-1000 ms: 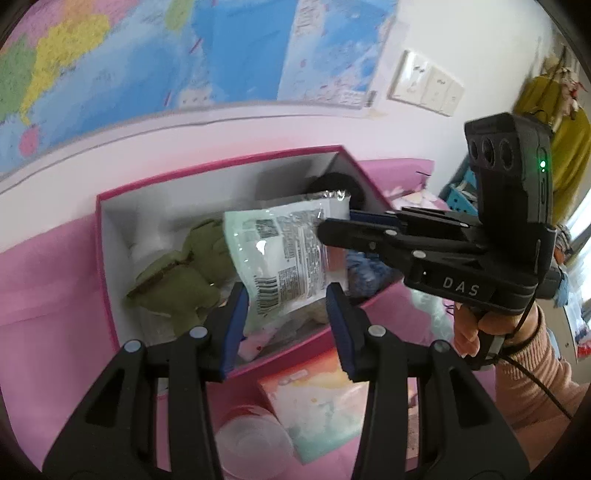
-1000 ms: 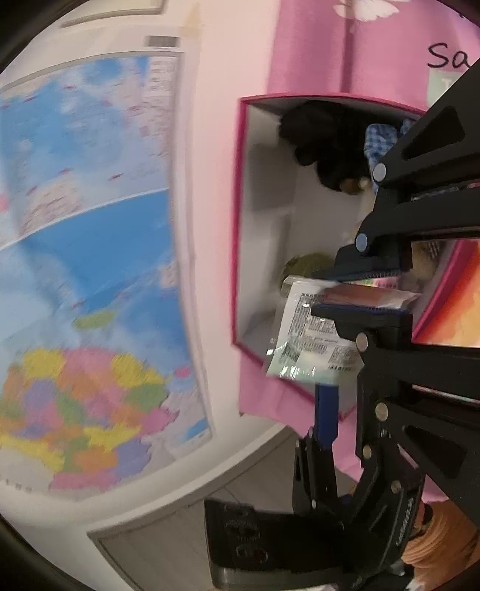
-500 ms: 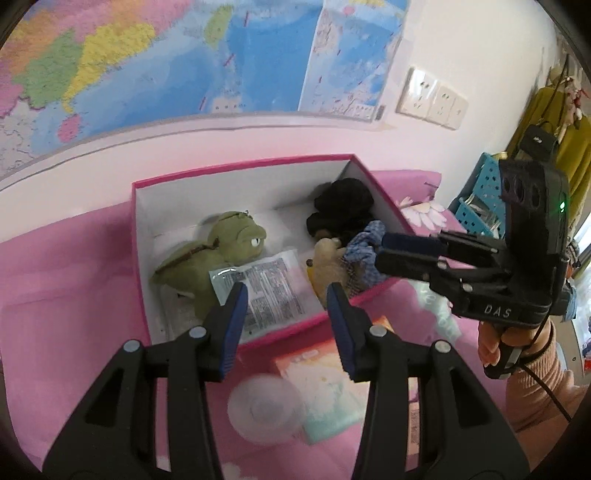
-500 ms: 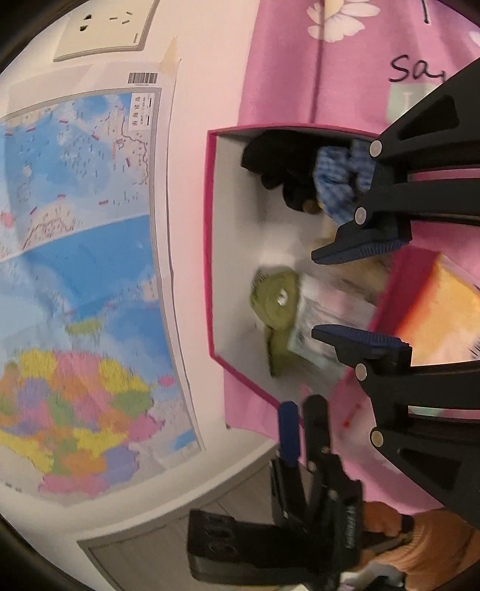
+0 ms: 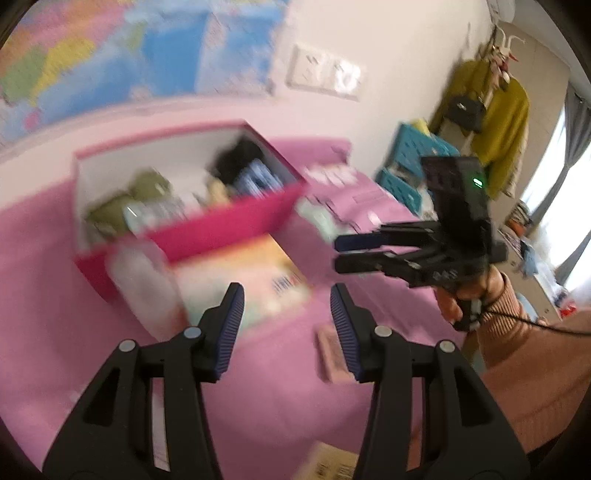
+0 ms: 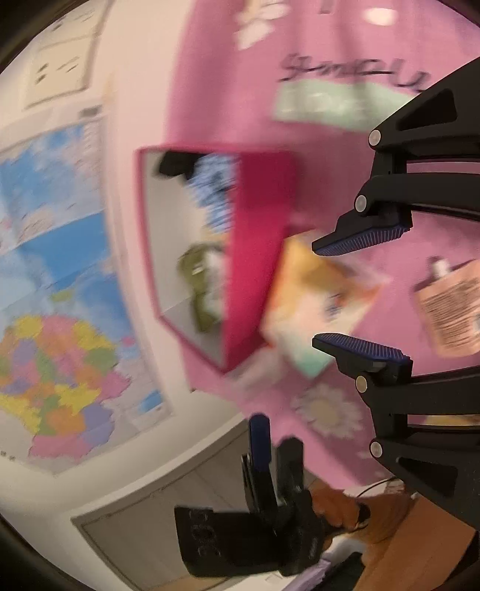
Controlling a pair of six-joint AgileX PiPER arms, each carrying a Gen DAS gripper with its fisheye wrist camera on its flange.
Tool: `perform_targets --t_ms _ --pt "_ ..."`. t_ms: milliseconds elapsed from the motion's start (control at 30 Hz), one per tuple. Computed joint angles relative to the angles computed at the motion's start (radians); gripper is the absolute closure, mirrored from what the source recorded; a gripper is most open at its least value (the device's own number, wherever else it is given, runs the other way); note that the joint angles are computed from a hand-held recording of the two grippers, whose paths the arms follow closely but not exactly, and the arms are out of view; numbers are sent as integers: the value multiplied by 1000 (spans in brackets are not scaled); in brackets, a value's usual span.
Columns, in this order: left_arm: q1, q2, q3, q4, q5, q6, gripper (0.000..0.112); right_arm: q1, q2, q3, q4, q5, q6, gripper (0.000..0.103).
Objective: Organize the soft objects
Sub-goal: 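Move the right gripper down to the peach spout pouch, then close the right gripper on the peach spout pouch and lift it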
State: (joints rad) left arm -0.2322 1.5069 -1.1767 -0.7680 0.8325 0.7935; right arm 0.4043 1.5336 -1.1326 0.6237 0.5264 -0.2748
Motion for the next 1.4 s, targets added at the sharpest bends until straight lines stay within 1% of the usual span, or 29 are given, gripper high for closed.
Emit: perform_targets --t_ms 133,200,233,267,333,467,600,667,733,767,833,900,1067,1167,1267,1400 --pt "-44 47 60 -56 71 15 62 -6 -17 110 50 0 -4 59" --pt "-86 56 85 -21 52 -21 62 -3 -18 145 63 -2 -6 59" --pt "-92 63 99 -33 61 -18 62 1 -17 158 61 -2 -1 59" --pt "-94 84 105 -53 89 -15 62 3 -16 171 69 -3 -6 59" --pt "-115 87 125 -45 74 -35 62 3 -17 196 103 -7 -29 59" --pt "-124 108 158 -96 117 -23 62 10 -30 247 161 -25 -63 59" --pt "-151 138 159 -119 123 -28 62 12 -49 278 217 -36 -105 59" --pt "-158 160 147 -125 119 -35 62 16 -54 287 234 -42 -115 59" --pt "-178 171 139 -106 75 -74 62 28 -50 286 241 -47 -118 59" --pt "-180 179 134 -106 66 -87 62 32 -52 290 246 -48 -121 59" --pt "-166 202 129 -139 71 -84 62 43 -56 294 250 -50 -119 57" --pt "-158 205 134 -150 57 -86 62 53 -55 290 251 -46 -113 57" --pt "-123 174 149 -119 -7 -128 62 56 -41 291 372 -9 -223 58" --pt "-101 168 160 -116 -21 -132 62 79 -36 279 337 -22 -193 58" --pt "-91 161 175 -120 -20 -118 62 72 -56 291 290 -58 -133 58" --pt "-106 151 186 -111 -21 -105 62 56 -64 300 225 -82 -67 58"
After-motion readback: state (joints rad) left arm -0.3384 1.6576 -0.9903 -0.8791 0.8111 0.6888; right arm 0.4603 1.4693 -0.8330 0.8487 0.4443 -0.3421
